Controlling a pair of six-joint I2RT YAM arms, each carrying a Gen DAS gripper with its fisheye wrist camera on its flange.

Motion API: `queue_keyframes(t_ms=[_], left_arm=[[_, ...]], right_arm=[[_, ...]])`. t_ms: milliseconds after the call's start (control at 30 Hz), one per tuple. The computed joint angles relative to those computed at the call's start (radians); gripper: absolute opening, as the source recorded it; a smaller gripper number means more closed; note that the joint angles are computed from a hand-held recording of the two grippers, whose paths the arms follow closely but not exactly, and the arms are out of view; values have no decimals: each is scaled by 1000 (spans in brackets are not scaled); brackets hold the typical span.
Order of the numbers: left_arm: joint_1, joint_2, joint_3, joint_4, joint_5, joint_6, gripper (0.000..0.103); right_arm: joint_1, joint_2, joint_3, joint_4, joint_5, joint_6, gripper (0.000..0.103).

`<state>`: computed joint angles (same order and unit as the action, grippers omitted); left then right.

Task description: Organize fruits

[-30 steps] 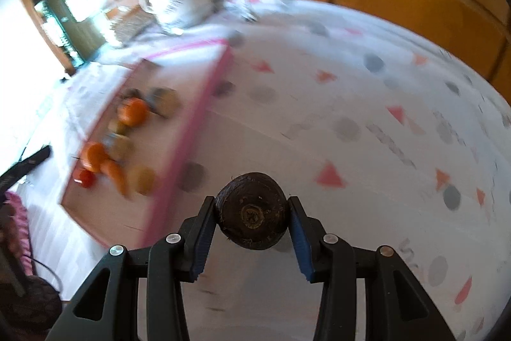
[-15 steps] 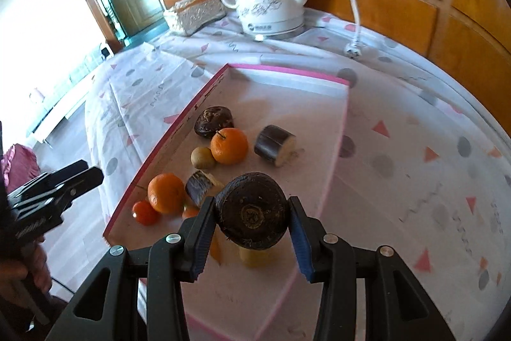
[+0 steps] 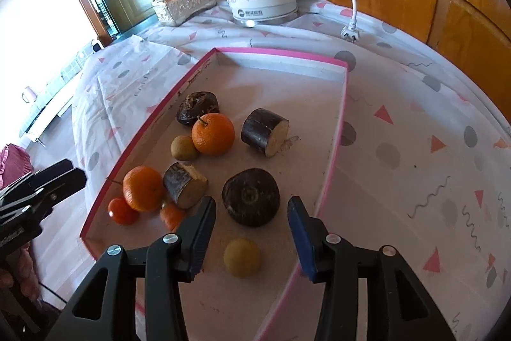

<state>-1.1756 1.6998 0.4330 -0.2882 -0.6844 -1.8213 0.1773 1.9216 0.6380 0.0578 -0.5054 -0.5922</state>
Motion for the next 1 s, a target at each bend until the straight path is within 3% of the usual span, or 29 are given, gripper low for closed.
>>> queue_keyframes(t_ms=[233, 433, 633, 700, 1000], left_arm=[[-19, 7, 58, -64, -23, 18, 64], [-53, 12, 121, -170, -73, -11, 75], [-95, 47, 206, -289, -120, -60, 93], [-106, 58, 231, -329, -129, -82, 103], [-161, 125, 368, -542, -180, -198, 103]], right_arm=[[2, -44, -72, 49, 20, -9, 47], [-23, -120, -163, 112, 13, 17, 47], [-90, -235, -278, 176, 7, 30, 48], [-121, -263, -309, 194, 4, 36, 48], [-238, -370, -385, 197, -33, 23, 48]])
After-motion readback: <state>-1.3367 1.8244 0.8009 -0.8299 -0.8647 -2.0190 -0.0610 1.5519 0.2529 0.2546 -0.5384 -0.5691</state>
